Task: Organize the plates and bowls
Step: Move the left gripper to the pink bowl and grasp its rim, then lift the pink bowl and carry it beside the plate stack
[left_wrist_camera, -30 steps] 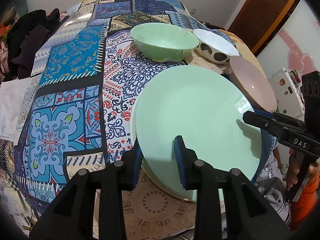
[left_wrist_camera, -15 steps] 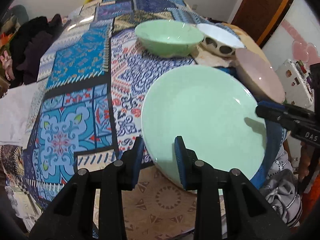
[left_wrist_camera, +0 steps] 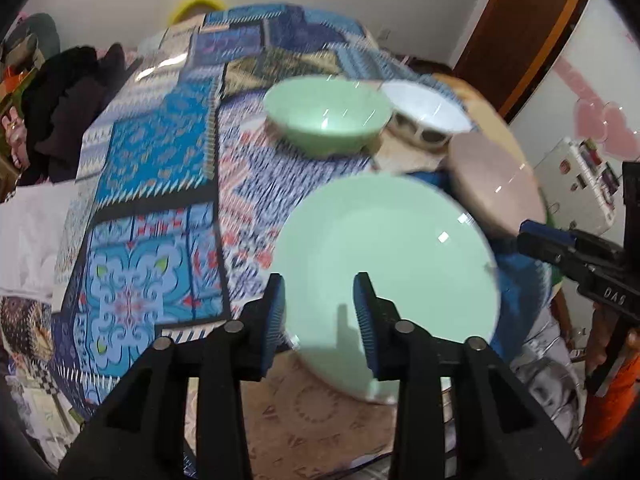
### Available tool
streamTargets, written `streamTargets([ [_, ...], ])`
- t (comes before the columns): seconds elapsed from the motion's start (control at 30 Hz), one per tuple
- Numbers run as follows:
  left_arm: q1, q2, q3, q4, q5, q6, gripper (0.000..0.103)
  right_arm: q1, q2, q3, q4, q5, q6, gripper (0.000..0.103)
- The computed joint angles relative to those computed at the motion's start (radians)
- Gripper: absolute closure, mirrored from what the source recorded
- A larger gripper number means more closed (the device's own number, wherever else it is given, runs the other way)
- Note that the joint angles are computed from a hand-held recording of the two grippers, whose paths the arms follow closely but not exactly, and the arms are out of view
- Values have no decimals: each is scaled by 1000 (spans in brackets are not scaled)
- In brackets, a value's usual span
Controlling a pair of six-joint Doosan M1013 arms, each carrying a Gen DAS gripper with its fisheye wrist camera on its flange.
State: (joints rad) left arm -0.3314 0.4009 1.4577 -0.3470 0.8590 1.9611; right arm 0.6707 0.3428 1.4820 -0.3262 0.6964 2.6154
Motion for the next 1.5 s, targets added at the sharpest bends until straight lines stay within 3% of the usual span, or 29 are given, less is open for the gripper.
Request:
streamTargets([
  [0.17, -31, -12, -20, -34, -69, 32, 44, 2, -29, 18, -139, 17, 112, 68],
  [0.23, -48, -8, -32, -39, -94, 40, 35, 1, -39, 27, -182, 32, 154, 62],
  [0.33, -73, 8, -60, -48, -97, 58, 31, -1, -50, 43, -252, 72, 229, 52],
  [0.43, -100, 37, -96, -51, -74, 72, 24, -14, -63, 68, -269, 88, 280, 49],
  [0.67, -148, 121, -180, -8, 9, 40, 23, -38, -66, 103, -250, 140, 326, 48],
  [0.97, -176, 217, -266, 45, 118, -28, 23, -81, -61, 145, -124, 39, 280, 48],
  [1.07, -178, 233, -280, 43, 130, -27, 32, -86, -59, 153, -107, 6, 279, 48],
  [1.17, -177, 246, -292, 30, 148, -22, 48, -90, -60, 162, -91, -26, 280, 64],
  [1.23, -176, 254, -301, 21, 168, -13, 64, -90, -58, 163, -85, -34, 281, 73],
  [1.3, -175, 261, -306, 6, 187, 4, 73, -87, -58, 166, -99, -37, 301, 81],
  [1.4, -175, 255, -294, -21, 181, 46, 85, -86, -64, 176, -120, -57, 348, 84],
  [1.5, -181, 250, -285, -8, 164, 39, 85, -81, -62, 168, -128, -35, 348, 84],
])
